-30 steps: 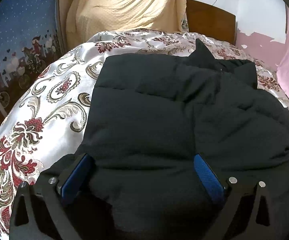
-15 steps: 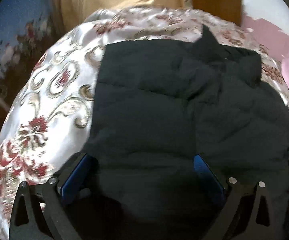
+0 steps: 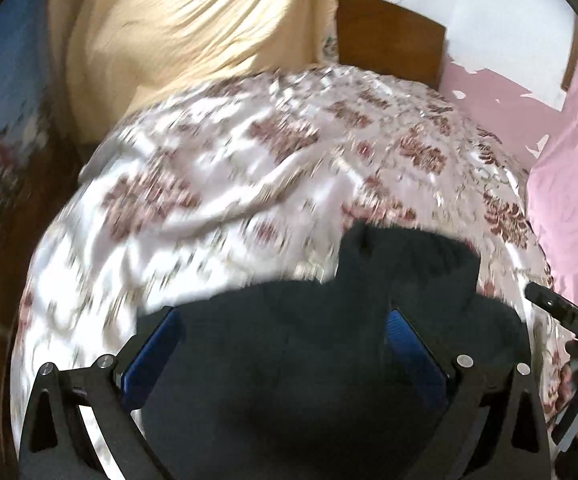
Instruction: Fold large clothes
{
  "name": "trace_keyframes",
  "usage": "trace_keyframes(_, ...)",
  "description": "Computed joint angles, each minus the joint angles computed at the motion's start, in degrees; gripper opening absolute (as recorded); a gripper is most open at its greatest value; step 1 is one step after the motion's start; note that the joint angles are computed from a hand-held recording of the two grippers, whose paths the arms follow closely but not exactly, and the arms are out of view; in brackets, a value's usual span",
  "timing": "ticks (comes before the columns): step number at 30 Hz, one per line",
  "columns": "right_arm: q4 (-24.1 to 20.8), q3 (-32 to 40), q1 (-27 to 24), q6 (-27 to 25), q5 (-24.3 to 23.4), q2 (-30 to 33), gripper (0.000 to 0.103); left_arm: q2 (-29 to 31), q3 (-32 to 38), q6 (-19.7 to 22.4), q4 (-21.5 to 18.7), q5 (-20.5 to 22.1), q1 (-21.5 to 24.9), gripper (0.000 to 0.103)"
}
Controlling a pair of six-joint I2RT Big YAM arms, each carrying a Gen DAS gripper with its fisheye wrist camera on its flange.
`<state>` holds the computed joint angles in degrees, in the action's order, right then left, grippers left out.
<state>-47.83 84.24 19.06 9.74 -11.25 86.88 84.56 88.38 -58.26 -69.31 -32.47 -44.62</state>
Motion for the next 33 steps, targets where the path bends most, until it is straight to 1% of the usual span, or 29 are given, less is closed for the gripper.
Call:
trace_keyframes(1, -0.1, 2.6, 0.4, 1.1, -0.5, 2.3, 0.092, 1.9, 2.0, 2.8, 0.9, -0.3, 1.4, 0.103)
trace_keyframes(2, -0.5, 4.6, 0.9, 1.9, -0.7, 4.1, 0.092, 3.3, 3.3, 4.6, 1.6, -0.5, 2.4, 0.103)
trace_keyframes(4, -0.8, 8.1, 2.0, 2.7, -0.1, 7.4, 0.092, 6.3, 6.0, 6.5, 1.2, -0.7, 3.7, 0.103)
trace_keyframes(6, -0.7, 10.4, 3.2, 2.9, 1.7, 10.2, 0.092, 10.3, 9.0, 8.1, -0.7, 0.0, 5.1, 0.103)
trace_keyframes(7, 0.1, 10.7, 3.7, 3.0, 2.1, 11.0, 0.092, 11.7, 9.7, 8.4, -1.4, 0.3, 5.4, 0.103)
trace_keyframes(8, 0.6, 11.0, 4.0, 3.4, 2.7, 11.9, 0.092, 13.6, 11.0, 8.1, -2.8, 0.6, 5.9, 0.101)
trace_keyframes(9, 0.4, 11.4, 4.3, 3.9, 3.1, 12.5, 0.091, 14.3, 11.0, 7.9, -3.0, 1.0, 6.1, 0.096)
trace_keyframes(10, -0.4, 12.1, 4.5, 4.8, 2.8, 13.6, 0.087, 14.5, 10.6, 8.0, -2.1, 1.7, 6.2, 0.079)
trace_keyframes(11, -0.5, 12.1, 4.6, 5.4, 1.7, 13.9, 0.079, 14.0, 9.3, 8.4, -0.2, 3.1, 6.3, 0.059)
trace_keyframes(12, -0.5, 12.1, 4.8, 5.6, 0.1, 14.3, 0.06, 13.3, 8.3, 8.9, 1.6, 4.4, 6.3, 0.049)
trace_keyframes(13, -0.7, 12.0, 5.0, 5.1, -0.5, 14.3, 0.046, 12.6, 7.2, 9.6, 3.6, 5.7, 6.2, 0.028)
trace_keyframes(14, -0.8, 11.8, 5.3, 4.2, -0.1, 14.1, 0.043, 11.5, 5.7, 10.8, 5.9, 7.3, 6.0, 0.007)
trace_keyframes(15, -0.6, 11.2, 5.7, 2.7, 1.1, 13.5, 0.04, 10.6, 4.8, 11.9, 7.2, 7.8, 5.7, 0.007)
trace_keyframes(16, -0.2, 10.5, 5.9, 1.3, 2.3, 12.8, 0.033, 10.0, 4.4, 12.8, 7.5, 7.0, 5.3, 0.007)
trace_keyframes(17, 0.1, 9.7, 6.1, -0.4, 3.1, 11.9, 0.028, 8.9, 3.6, 13.7, 7.5, 5.4, 4.4, 0.006)
trace_keyframes(18, 0.6, 8.2, 6.2, -2.0, 3.6, 10.3, 0.022, 8.4, 3.5, 14.2, 7.4, 4.9, 4.0, 0.006)
trace_keyframes(19, 1.0, 7.4, 5.8, -2.9, 3.2, 9.2, 0.018, 7.3, 2.8, 14.5, 7.1, 4.0, 3.1, 0.005)
trace_keyframes(21, 1.9, 5.4, 5.1, -5.0, 2.1, 6.4, 0.014, 5.4, 2.0, 14.9, 6.4, 2.5, 1.6, 0.005)
trace_keyframes(23, 2.9, 2.0, 4.3, -7.5, 1.3, 2.2, 0.011, 3.0, 0.5, 15.0, 6.3, 1.2, -0.1, 0.005)
trace_keyframes(25, 2.8, -0.7, 3.5, -9.5, 0.3, -1.4, 0.01, 0.7, -1.3, 14.5, 6.6, 0.2, -1.7, 0.005)
trace_keyframes(28, 3.1, -4.7, 2.3, -10.9, -1.0, -6.4, 0.009, -2.5, -3.9, 11.6, 6.2, -0.9, -4.5, 0.004)
trace_keyframes(30, 3.2, -7.2, 2.3, -12.4, -0.7, -9.3, 0.008, -3.8, -5.2, 7.9, 5.2, -1.6, -6.6, 0.004)
trace_keyframes(32, 4.1, -10.7, 3.3, -14.5, 1.6, -12.7, 0.007, -4.6, -6.6, 4.1, 4.2, -1.9, -8.6, 0.004)
trace_keyframes(33, 4.4, -13.1, 4.0, -15.9, 3.2, -14.9, 0.007, -4.6, -7.1, 2.9, 3.4, -2.6, -9.6, 0.004)
